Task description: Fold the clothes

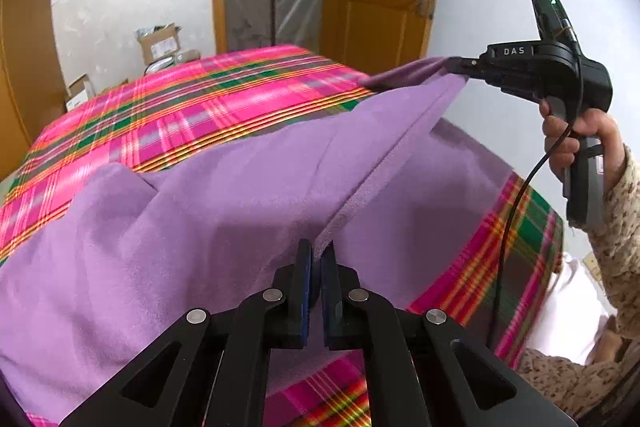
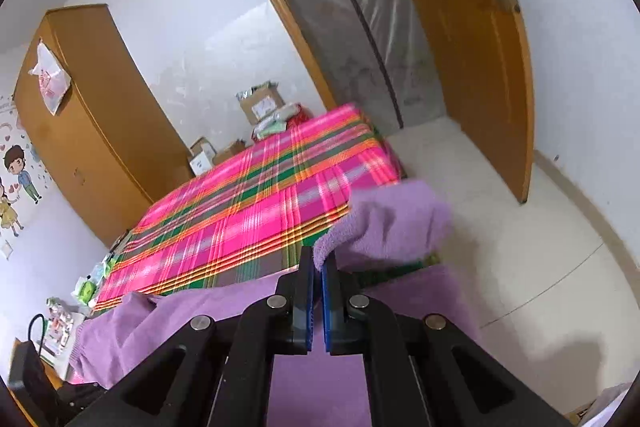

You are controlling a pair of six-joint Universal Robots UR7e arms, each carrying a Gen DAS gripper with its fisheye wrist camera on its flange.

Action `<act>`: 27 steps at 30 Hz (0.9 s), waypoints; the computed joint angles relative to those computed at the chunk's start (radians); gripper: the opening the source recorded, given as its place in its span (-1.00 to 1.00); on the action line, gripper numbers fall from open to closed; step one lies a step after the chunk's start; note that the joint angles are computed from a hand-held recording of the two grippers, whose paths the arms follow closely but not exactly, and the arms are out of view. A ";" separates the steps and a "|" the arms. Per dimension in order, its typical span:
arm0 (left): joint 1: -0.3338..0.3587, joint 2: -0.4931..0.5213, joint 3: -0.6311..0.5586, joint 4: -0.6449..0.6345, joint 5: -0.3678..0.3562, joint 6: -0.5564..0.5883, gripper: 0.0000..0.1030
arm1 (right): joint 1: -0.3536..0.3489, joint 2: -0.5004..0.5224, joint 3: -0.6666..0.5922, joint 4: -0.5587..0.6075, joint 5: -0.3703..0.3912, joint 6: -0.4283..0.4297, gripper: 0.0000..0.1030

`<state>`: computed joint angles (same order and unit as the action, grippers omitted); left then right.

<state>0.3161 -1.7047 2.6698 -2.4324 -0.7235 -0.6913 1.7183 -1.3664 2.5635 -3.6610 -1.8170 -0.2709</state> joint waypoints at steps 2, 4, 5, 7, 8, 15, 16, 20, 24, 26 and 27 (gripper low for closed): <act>-0.024 -0.002 0.006 0.007 0.001 -0.009 -0.92 | -0.003 -0.020 0.028 -0.033 0.003 -0.008 -0.94; -0.037 0.001 0.009 0.012 -0.004 -0.017 -0.92 | -0.014 -0.029 0.060 -0.075 0.001 -0.021 -0.94; -0.038 0.006 0.010 0.015 -0.009 -0.019 -0.92 | -0.020 -0.029 0.074 -0.093 0.000 -0.028 -0.94; -0.031 0.018 0.012 0.017 -0.024 -0.022 -0.92 | -0.039 -0.022 0.101 -0.129 -0.005 -0.039 -0.94; -0.022 0.026 0.012 0.011 -0.033 -0.022 -0.92 | -0.047 -0.011 0.111 -0.153 -0.011 -0.048 -0.94; -0.019 0.043 0.024 0.024 -0.059 -0.046 -0.92 | -0.142 0.010 0.164 -0.196 0.023 -0.043 -0.93; -0.019 0.042 0.026 0.025 -0.064 -0.050 -0.92 | -0.148 0.011 0.167 -0.191 0.020 -0.045 -0.93; -0.015 0.054 0.025 0.022 -0.070 -0.052 -0.91 | -0.175 0.011 0.177 -0.170 0.004 -0.046 -0.93; -0.021 0.058 0.029 0.026 -0.079 -0.059 -0.91 | -0.202 0.009 0.189 -0.151 -0.006 -0.052 -0.92; -0.016 0.054 0.030 0.020 -0.083 -0.057 -0.90 | -0.197 0.015 0.192 -0.153 -0.031 -0.063 -0.91; -0.018 0.051 0.030 0.025 -0.086 -0.062 -0.90 | -0.191 0.023 0.192 -0.161 -0.048 -0.074 -0.87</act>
<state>0.2982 -1.6539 2.6993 -2.4071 -0.8094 -0.7533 1.5269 -1.3435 2.7557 -3.8221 -1.8652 -0.3450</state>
